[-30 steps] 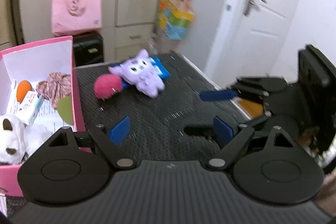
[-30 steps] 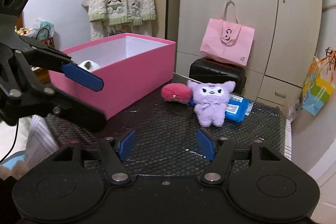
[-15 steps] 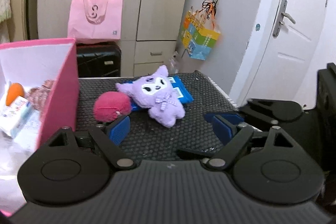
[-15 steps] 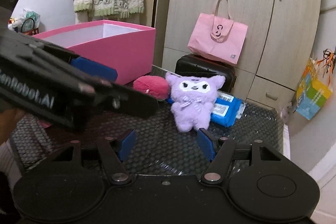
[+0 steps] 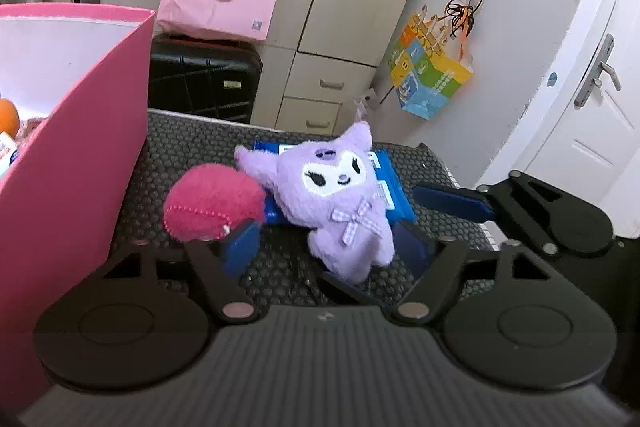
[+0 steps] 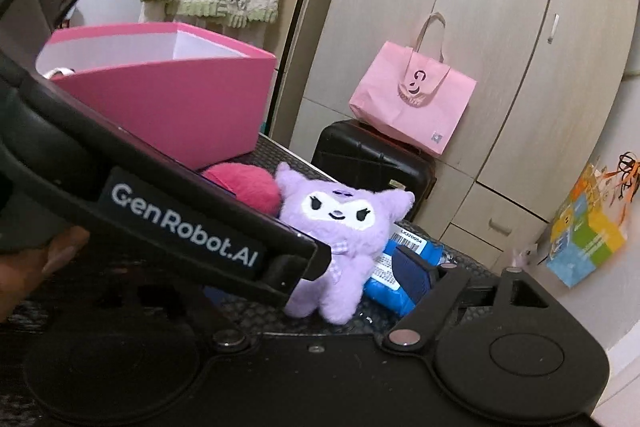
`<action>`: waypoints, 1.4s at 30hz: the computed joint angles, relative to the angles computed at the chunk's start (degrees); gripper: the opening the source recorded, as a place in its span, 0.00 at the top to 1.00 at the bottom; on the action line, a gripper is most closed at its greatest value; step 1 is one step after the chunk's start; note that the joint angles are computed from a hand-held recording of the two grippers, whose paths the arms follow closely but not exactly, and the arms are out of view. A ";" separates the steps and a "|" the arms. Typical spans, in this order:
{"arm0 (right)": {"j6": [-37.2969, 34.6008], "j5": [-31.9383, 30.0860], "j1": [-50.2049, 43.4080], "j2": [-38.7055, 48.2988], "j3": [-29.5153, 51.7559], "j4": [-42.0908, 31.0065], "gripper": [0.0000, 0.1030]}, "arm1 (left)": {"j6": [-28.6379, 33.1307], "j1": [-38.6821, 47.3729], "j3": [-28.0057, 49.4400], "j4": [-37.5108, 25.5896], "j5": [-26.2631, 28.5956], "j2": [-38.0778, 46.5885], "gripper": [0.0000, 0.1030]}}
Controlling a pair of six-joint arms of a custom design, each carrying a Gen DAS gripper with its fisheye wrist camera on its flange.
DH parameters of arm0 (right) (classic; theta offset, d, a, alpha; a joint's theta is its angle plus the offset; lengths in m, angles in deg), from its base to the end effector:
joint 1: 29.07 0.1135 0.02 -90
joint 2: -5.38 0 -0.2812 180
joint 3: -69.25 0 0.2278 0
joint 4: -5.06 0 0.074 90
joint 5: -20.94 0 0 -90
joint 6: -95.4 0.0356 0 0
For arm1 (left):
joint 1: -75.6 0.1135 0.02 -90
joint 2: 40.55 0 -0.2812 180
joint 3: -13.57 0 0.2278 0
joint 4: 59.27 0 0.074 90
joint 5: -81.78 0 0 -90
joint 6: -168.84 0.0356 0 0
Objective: Organize soft objects
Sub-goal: 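Close both grippers on the lilac plush from either side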
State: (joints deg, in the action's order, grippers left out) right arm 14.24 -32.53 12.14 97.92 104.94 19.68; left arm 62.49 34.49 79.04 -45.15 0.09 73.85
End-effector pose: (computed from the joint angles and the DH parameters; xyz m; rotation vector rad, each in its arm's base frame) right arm 0.1893 0.1376 0.1347 -0.2945 2.1305 -0.2378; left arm 0.2795 -0.2508 0.1355 0.5692 2.1922 -0.7128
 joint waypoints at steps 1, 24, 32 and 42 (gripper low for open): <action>-0.36 -1.06 -1.09 0.81 0.18 0.61 0.17 | 0.21 -0.32 -0.15 1.05 -0.67 0.43 0.31; 16.53 -15.29 -7.14 1.27 -4.37 5.72 0.55 | -2.59 1.00 2.84 -3.49 7.71 3.11 0.52; 20.86 -14.58 -5.01 -0.31 -6.28 5.97 0.55 | -1.91 0.91 2.14 -3.28 8.03 2.63 0.52; 27.10 -11.45 -0.83 -2.55 -7.65 4.52 0.55 | 0.54 0.28 -1.74 -3.37 9.04 -0.91 0.53</action>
State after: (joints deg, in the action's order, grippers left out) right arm 41.34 -43.98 11.31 95.37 97.29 24.20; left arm 63.03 34.76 77.30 -48.52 9.13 72.93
